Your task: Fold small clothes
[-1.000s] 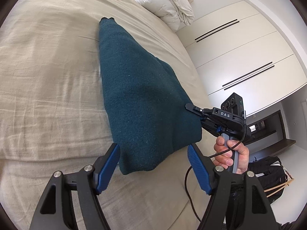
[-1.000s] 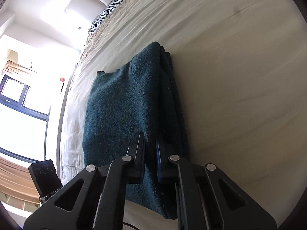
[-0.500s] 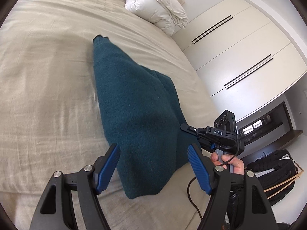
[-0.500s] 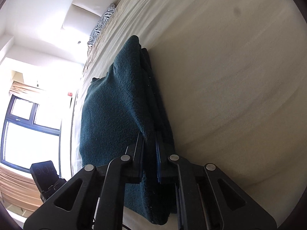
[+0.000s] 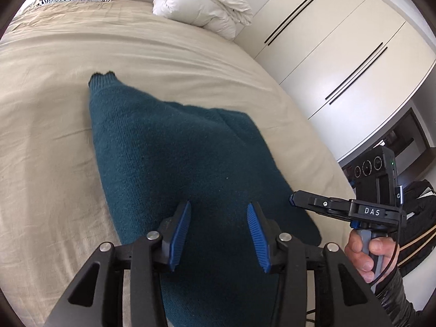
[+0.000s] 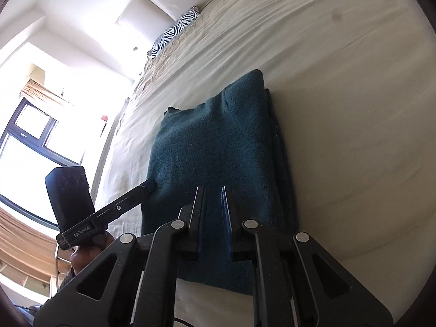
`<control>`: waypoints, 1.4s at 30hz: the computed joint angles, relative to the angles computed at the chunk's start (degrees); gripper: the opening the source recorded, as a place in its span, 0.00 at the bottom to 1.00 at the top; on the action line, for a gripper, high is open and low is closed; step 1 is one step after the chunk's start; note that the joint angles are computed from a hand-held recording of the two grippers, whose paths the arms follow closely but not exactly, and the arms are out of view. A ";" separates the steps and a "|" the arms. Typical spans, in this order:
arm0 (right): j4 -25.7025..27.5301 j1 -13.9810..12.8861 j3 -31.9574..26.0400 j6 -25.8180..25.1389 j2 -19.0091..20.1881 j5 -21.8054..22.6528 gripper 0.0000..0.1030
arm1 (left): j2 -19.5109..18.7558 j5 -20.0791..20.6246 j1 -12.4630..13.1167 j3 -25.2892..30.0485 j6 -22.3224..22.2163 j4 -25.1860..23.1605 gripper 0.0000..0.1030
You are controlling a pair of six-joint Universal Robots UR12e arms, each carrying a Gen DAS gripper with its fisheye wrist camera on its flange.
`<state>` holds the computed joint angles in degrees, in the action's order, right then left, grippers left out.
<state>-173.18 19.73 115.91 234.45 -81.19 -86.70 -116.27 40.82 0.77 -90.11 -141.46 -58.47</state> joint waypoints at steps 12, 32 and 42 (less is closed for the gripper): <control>-13.80 -3.96 6.05 7.44 3.16 7.62 0.00 | -1.79 -4.13 1.72 0.78 -1.33 -4.49 0.06; -21.82 -2.32 11.00 10.08 2.25 8.76 0.00 | 5.77 -2.88 4.77 -9.14 12.44 -10.33 0.18; -21.19 -2.74 12.31 10.09 -0.14 11.89 0.09 | 2.93 -7.46 6.35 -0.89 21.60 -33.41 0.61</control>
